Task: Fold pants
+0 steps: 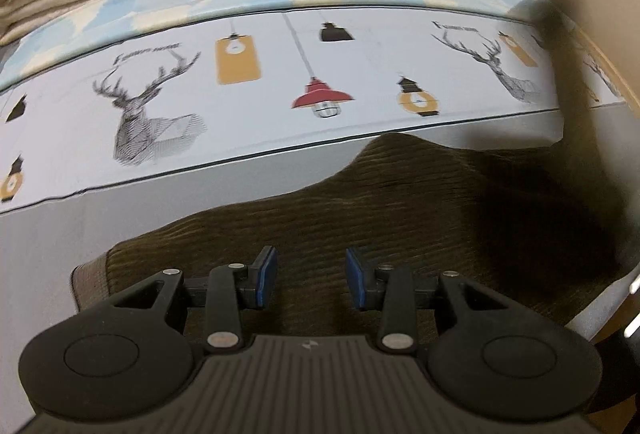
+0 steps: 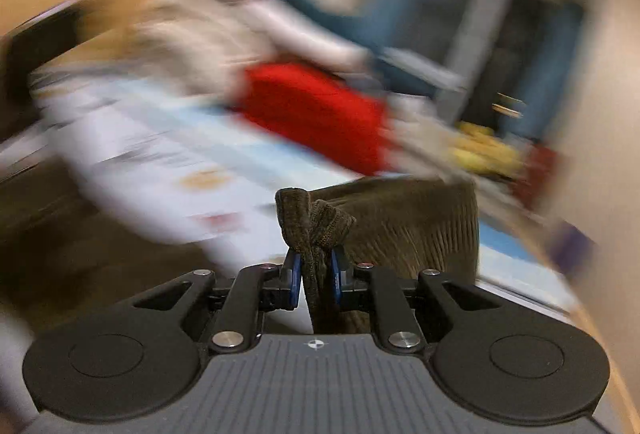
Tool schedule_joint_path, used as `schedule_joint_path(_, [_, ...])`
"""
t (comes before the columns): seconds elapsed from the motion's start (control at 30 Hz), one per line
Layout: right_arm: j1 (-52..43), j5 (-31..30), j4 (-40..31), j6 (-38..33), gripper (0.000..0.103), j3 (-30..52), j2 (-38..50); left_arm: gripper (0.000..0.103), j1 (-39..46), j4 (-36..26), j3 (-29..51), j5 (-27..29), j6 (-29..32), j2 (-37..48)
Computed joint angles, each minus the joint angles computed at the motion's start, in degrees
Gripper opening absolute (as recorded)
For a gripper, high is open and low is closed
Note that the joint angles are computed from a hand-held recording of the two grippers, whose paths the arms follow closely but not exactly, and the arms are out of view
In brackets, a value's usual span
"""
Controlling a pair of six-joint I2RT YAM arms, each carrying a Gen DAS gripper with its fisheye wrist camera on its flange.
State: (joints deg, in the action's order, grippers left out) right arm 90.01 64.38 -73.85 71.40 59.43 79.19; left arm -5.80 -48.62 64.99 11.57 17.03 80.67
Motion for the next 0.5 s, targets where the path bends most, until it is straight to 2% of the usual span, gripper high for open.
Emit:
schedule_joint_path(0.03, [-0.53,-4.65,12.41,-10.71,0.016,-2.74,1.29,0.042,1.10,-0.25,0.11,0.44,0.39,0.06])
schedule_joint_path(0.07, [-1.09,-10.02,20.02,-16.86,0.016,-4.57,3.86,0.042,2.29,-0.55,0.24,0.91,0.83,0.07])
schedule_joint_path(0.1, [-1.37,-15.56,24.80,-20.61,0.016,-5.56,8.04,0.042,3.24,-0.78,0.34,1.34,1.12,0.04])
schedule_joint_path(0.13, [-1.38,-18.79,26.26,-22.05,0.016,-5.39,11.53,0.042,4.16,-1.06,0.47,1.82,1.35,0.02])
schedule_joint_path(0.23, [1.73,-15.63,23.38,-19.62,0.016,-3.36,17.46,0.042,6.12,-1.61,0.73,3.18,2.52,0.16])
schedule_joint_path(0.27, [1.31,-16.22,22.68,-19.59,0.017,-3.09,16.51,0.042,6.51,-1.58,0.80,3.41,3.27,0.31])
schedule_joint_path(0.37, [0.24,-18.69,20.21,-20.44,0.028,-0.75,14.04,0.042,7.41,-1.34,1.16,3.30,3.94,1.15])
schedule_joint_path(0.43, [1.36,-16.13,20.52,-19.38,0.041,-0.84,11.51,0.042,8.08,-1.48,1.30,3.44,4.05,1.47])
schedule_joint_path(0.5, [1.56,-12.63,23.15,-16.62,0.045,-2.46,7.38,0.042,8.39,-1.44,1.35,3.49,4.32,1.51])
